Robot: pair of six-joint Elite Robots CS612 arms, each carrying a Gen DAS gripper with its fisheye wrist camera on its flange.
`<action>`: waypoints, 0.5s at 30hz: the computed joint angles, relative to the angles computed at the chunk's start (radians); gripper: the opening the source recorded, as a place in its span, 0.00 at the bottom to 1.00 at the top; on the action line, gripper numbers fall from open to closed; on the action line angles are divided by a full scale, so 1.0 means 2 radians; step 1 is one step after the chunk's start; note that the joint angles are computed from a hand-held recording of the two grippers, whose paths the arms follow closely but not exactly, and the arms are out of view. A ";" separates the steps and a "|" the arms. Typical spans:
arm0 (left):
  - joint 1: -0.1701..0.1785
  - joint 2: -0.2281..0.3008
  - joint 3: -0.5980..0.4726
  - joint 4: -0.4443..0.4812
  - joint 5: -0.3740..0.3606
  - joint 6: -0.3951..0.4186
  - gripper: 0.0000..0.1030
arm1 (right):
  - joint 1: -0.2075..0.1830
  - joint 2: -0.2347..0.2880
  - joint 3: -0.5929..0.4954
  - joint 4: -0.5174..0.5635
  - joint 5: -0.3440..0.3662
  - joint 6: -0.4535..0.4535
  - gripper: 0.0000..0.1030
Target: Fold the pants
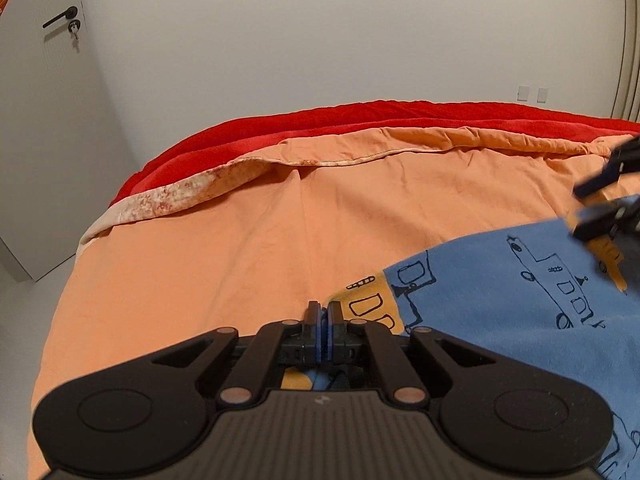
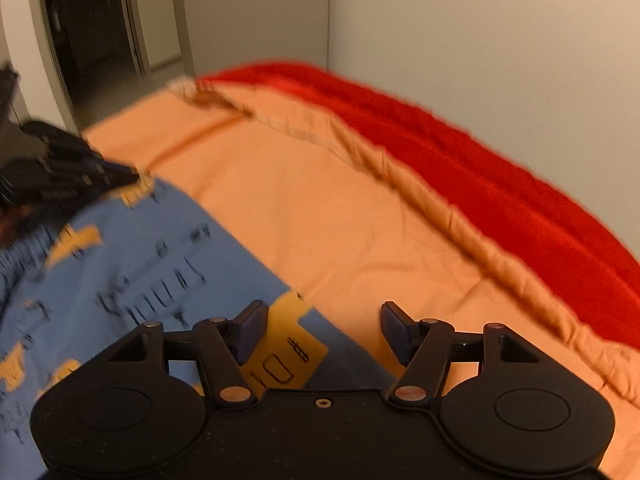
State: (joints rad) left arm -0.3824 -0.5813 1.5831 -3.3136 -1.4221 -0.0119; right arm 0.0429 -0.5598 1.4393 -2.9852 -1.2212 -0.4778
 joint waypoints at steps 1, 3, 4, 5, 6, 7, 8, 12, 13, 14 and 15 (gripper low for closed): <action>0.000 -0.001 0.004 -0.006 -0.001 -0.001 0.02 | 0.002 0.000 0.000 0.010 -0.006 -0.006 0.34; -0.002 0.000 0.009 -0.031 0.002 0.004 0.01 | 0.005 -0.001 0.007 -0.005 -0.013 -0.019 0.03; -0.003 -0.001 0.014 -0.051 0.004 0.012 0.01 | 0.008 -0.003 0.010 -0.016 -0.023 -0.026 0.01; -0.003 -0.001 0.019 -0.071 0.007 0.020 0.01 | 0.009 -0.004 0.012 -0.026 -0.028 -0.029 0.00; -0.004 -0.002 0.022 -0.088 0.009 0.027 0.01 | 0.010 -0.006 0.016 -0.044 -0.032 -0.029 0.00; -0.005 -0.003 0.024 -0.100 0.011 0.031 0.01 | 0.011 -0.007 0.021 -0.067 -0.035 -0.026 0.00; -0.006 -0.004 0.024 -0.103 0.014 0.035 0.01 | 0.012 -0.007 0.024 -0.090 -0.038 -0.020 0.00; -0.008 -0.003 0.009 -0.031 0.030 0.040 0.01 | 0.021 0.003 0.018 -0.114 -0.072 -0.006 0.00; -0.009 0.000 0.006 -0.020 0.032 0.037 0.01 | 0.022 0.005 0.016 -0.109 -0.076 -0.006 0.00; -0.008 0.002 0.006 -0.019 0.029 0.033 0.01 | 0.024 0.008 0.016 -0.115 -0.083 -0.010 0.00; -0.007 0.003 0.007 -0.023 0.026 0.029 0.01 | 0.025 0.009 0.018 -0.125 -0.088 -0.013 0.00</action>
